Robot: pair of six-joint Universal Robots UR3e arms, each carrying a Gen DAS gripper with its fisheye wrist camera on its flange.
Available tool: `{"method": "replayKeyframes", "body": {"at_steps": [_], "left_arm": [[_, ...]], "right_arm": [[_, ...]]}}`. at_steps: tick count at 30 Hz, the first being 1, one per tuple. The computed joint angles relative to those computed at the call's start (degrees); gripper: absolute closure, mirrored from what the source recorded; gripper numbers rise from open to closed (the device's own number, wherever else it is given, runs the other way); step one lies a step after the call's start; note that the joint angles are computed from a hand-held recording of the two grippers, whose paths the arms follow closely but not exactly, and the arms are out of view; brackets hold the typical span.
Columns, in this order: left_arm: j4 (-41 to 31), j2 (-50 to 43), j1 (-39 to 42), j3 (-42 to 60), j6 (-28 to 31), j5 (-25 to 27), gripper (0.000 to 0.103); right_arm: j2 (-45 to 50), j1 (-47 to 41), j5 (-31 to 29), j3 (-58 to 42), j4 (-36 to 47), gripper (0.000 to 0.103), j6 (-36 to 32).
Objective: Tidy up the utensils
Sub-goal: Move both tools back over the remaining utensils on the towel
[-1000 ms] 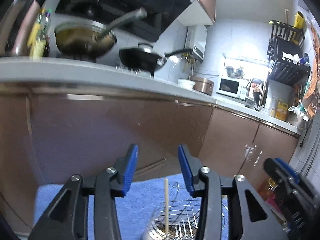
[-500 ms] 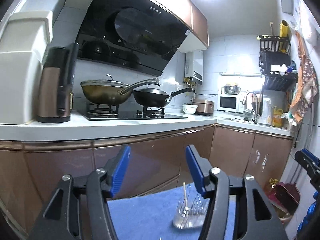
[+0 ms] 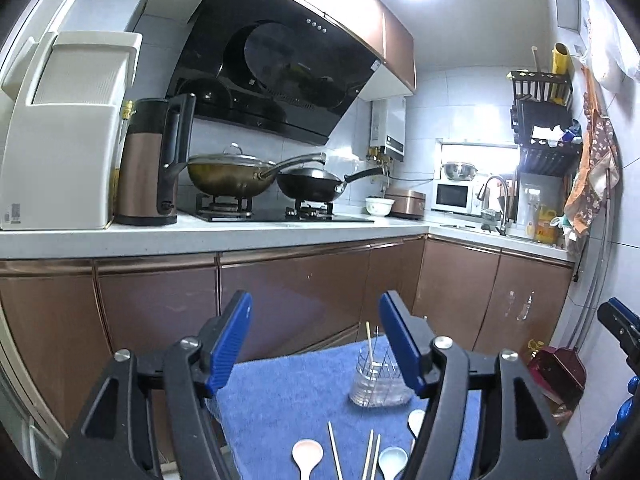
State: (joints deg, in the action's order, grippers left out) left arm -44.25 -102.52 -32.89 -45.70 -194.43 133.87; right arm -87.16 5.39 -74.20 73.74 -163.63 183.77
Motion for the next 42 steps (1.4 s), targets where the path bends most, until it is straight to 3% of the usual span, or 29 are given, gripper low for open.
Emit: {"method": "replayKeyframes", "body": {"at_steps": [4, 14, 24, 27, 35, 42], "left_arm": [[-1.92, 3.08, -0.07, -3.67, -2.22, -1.12, 0.039], [-4.43, 9.93, 3.51, -14.68, -6.06, -9.99, 0.039], [-10.32, 10.88, 11.96, -19.77, -8.38, -28.9, 0.039], [-10.65, 9.73, 13.09, -20.55, -8.53, -31.06, 0.039], [-12.45, 6.31, 16.12, -21.27, -6.84, -38.18, 0.039], [-18.5, -0.6, 19.85, -15.27, -4.86, -47.27, 0.044]], "right_arm": [[-4.06, -2.07, 2.64, 4.52, -0.34, 0.042, 0.49], [-6.99, -4.74, 5.83, 10.5, -0.94, 0.041, 0.9], [-3.59, -7.02, 10.54, 11.87, 1.99, 0.042, 0.03], [-2.36, -7.88, 12.41, 12.33, 3.18, 0.043, -0.56], [1.43, -9.62, 16.14, 12.39, 7.01, 0.055, -2.26], [6.98, -9.25, 19.56, 10.2, 10.87, 0.067, -4.48]]}}
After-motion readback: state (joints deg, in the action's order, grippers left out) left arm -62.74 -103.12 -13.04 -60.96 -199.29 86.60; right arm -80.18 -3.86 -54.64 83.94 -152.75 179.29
